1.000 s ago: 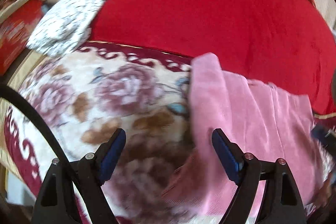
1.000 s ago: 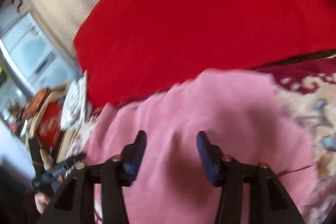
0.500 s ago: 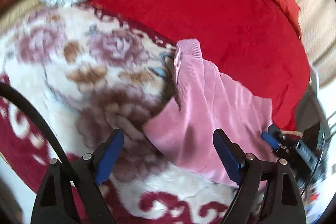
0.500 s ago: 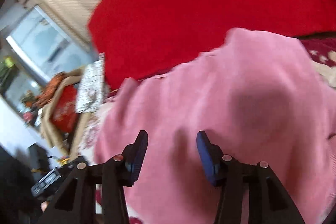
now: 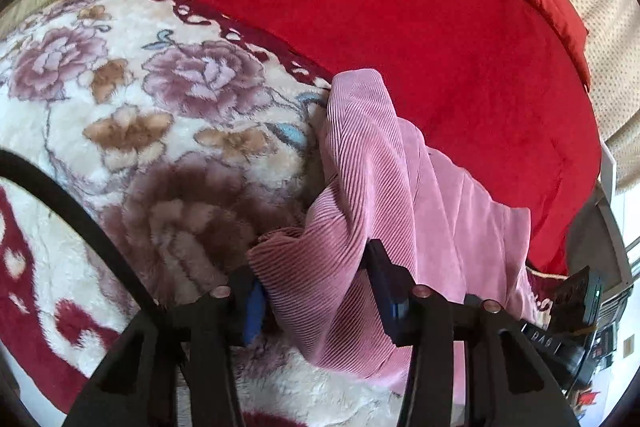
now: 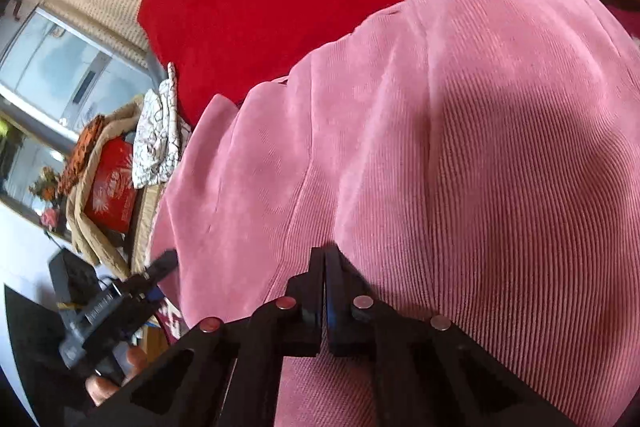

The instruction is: Fold large clothes

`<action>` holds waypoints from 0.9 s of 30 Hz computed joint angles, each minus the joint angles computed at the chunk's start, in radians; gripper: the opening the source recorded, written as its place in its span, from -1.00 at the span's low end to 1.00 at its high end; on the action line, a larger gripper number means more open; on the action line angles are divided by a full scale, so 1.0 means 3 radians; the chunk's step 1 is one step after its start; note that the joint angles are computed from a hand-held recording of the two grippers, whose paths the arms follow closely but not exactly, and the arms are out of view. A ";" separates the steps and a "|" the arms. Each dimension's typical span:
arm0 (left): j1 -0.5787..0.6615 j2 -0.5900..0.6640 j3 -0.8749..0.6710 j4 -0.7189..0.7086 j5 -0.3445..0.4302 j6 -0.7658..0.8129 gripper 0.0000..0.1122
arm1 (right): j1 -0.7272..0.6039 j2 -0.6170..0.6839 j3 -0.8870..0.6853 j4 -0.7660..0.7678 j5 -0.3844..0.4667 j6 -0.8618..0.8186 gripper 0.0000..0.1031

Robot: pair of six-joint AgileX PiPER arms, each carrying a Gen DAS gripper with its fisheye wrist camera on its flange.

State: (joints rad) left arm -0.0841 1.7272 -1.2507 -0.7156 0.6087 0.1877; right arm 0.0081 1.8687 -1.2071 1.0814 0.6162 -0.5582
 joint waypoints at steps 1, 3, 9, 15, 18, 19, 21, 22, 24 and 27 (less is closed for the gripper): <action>0.0033 0.0015 0.0014 -0.0109 0.0019 0.0032 0.22 | 0.0015 -0.0004 0.0014 -0.0009 -0.0032 -0.0021 -0.98; 0.0095 0.0064 0.0092 -0.0487 -0.0001 0.0224 0.29 | 0.0026 0.0033 -0.0005 0.0041 -0.0031 -0.0067 -0.98; -0.0074 0.0108 -0.0004 -0.0248 -0.0145 0.0102 -0.35 | -0.0081 0.0003 0.0031 0.0120 0.0082 -0.0209 -0.98; -0.0415 -0.0198 -0.0124 0.0408 -0.0293 -0.0193 -0.59 | -0.0138 0.0028 0.0020 0.0176 0.0172 -0.0262 -0.98; -0.0735 -0.0324 -0.0331 0.1024 -0.0196 -0.0467 -0.61 | -0.0241 0.0084 -0.0037 0.0214 0.0382 -0.0245 -0.98; -0.0868 -0.0353 -0.0418 0.1199 -0.0133 -0.0535 -0.61 | -0.0310 0.0116 -0.0060 0.0267 0.0511 -0.0254 -0.98; -0.1102 -0.0376 -0.0564 0.1490 -0.0018 -0.0656 -0.62 | -0.0561 0.0189 -0.0068 0.0489 0.0896 -0.0258 -0.97; -0.1292 -0.0362 -0.0663 0.1730 0.0049 -0.0779 -0.64 | -0.0700 0.0187 -0.0027 0.0610 0.1035 -0.0281 -0.89; -0.1571 -0.0304 -0.0790 0.1974 0.0137 -0.0902 -0.67 | -0.1012 0.0073 0.0131 0.0822 0.1137 -0.0452 -0.86; -0.2023 -0.0129 -0.0901 0.2349 0.0178 -0.1126 -0.68 | -0.1476 0.0046 0.0236 0.0976 0.1338 -0.0593 -0.84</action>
